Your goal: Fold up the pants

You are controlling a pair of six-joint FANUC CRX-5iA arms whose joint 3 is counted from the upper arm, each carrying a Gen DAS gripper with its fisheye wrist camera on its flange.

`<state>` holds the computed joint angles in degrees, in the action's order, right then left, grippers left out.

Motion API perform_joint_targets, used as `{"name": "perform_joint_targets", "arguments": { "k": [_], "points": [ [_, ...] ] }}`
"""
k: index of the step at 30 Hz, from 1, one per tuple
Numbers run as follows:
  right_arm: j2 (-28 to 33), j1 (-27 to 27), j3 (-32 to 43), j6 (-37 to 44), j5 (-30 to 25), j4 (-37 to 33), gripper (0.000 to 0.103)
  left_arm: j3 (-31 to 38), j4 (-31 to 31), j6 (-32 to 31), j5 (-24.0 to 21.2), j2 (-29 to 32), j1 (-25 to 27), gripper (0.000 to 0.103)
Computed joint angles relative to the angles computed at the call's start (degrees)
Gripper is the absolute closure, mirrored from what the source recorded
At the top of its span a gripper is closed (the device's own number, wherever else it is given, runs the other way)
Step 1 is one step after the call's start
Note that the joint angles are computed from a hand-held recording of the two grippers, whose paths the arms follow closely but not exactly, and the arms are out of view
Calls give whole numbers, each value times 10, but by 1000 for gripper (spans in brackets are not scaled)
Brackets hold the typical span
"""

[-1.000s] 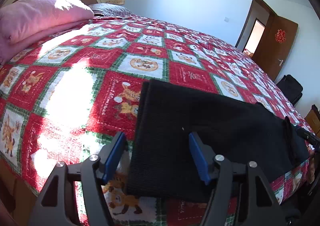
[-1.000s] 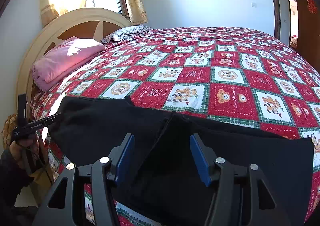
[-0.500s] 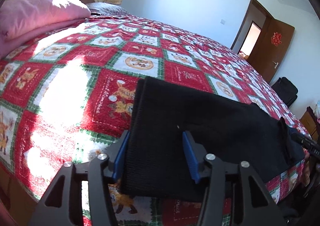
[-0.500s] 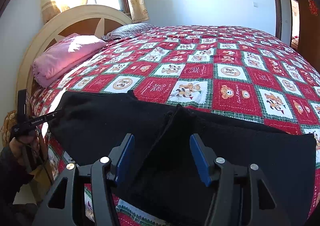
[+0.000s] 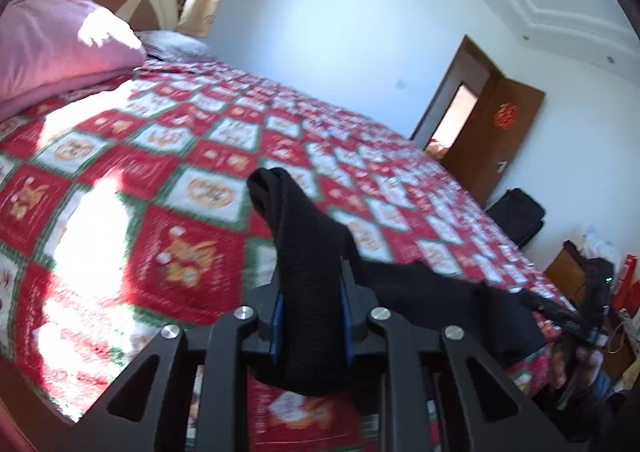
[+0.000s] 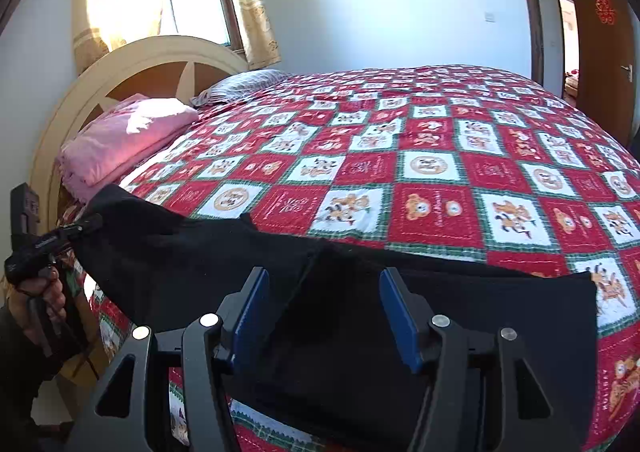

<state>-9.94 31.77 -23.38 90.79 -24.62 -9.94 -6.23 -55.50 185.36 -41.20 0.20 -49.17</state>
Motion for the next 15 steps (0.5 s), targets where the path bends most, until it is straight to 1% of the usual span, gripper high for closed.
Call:
{"name": "perform_joint_targets", "arguments": {
  "k": [2,7,10,12,13,15],
  "points": [
    [-6,-5,-2,-21,-1,14,43,19,-16,-6,0,4,-13,80],
    [-18,-44,11,-19,-26,-13,43,59,-43,-11,10,18,-37,80],
    [-28,-67,7,-31,-31,-8,43,85,-50,-22,26,32,-43,80],
    [-33,-84,4,-37,-35,-4,43,102,-49,-34,48,44,-40,80],
    [-35,-92,2,-39,-37,-2,43,111,-40,-44,66,50,-35,80],
    [-40,-109,-4,-47,-37,7,43,127,-18,-79,100,63,-24,80]
  ]
}}
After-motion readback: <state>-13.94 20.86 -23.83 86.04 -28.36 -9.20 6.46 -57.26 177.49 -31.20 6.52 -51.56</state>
